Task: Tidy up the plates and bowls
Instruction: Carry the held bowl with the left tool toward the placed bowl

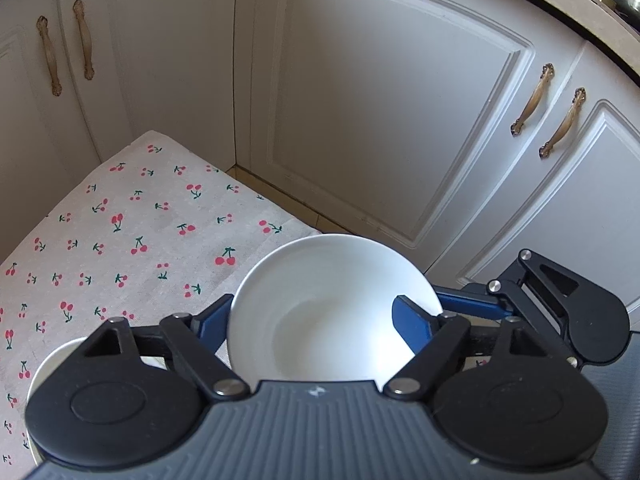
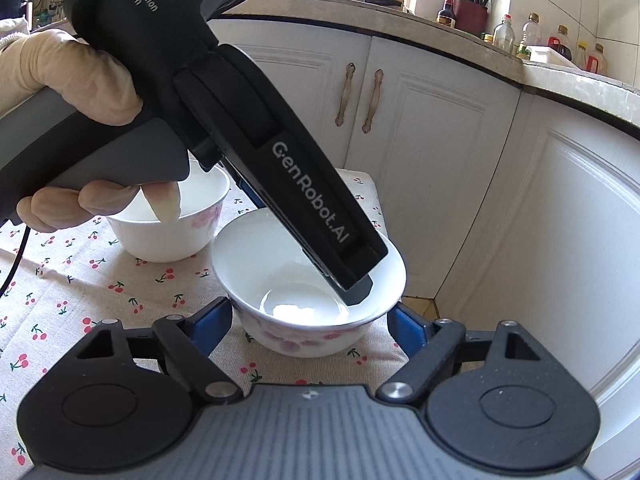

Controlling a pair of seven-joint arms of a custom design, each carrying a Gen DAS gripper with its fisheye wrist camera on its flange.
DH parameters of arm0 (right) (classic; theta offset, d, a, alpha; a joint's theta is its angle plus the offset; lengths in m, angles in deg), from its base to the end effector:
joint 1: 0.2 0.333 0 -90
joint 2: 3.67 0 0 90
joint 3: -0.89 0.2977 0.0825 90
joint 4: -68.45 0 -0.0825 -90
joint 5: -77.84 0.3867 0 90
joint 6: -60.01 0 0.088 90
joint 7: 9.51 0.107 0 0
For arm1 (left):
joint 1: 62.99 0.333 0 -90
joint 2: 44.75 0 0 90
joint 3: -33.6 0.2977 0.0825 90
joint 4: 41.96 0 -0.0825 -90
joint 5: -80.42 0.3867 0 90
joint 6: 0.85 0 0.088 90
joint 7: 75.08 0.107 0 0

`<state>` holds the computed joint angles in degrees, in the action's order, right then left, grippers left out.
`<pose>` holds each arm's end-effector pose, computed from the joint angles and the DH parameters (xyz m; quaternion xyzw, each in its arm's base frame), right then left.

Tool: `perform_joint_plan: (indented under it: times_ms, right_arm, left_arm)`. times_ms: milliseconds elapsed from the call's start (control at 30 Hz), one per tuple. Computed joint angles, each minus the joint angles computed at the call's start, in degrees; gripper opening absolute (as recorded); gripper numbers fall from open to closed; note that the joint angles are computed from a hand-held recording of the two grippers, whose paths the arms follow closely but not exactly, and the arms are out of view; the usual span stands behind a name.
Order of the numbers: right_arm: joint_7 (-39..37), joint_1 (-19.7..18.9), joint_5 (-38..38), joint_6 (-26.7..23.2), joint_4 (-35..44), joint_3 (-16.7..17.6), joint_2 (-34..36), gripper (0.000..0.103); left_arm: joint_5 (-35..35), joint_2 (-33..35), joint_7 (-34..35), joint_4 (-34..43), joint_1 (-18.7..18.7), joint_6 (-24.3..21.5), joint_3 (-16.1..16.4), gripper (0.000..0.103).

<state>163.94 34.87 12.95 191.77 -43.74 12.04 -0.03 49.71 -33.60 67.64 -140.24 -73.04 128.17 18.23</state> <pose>0.4334 0.4218 0.4634 -0.6389 0.6190 -0.3743 0.2617 0.5856 -0.2813 0.4956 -0.2317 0.9241 -0.3037 0.0076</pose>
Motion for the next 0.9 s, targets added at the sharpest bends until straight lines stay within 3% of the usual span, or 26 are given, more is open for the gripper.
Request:
perform_joint_plan:
  times_ms: [567, 900]
  right_arm:
    - [-0.74, -0.54, 1.79, 0.76, -0.15, 0.23, -0.73, 0.088]
    - [-2.25, 0.3, 3.51, -0.1, -0.1, 1.11, -1.8, 0.088]
  left_arm:
    - [0.85, -0.55, -0.1, -0.2, -0.01, -0.81, 0.15, 0.082]
    - [-0.74, -5.29, 1.61, -4.04, 0.34, -2.42, 1.19, 0.082]
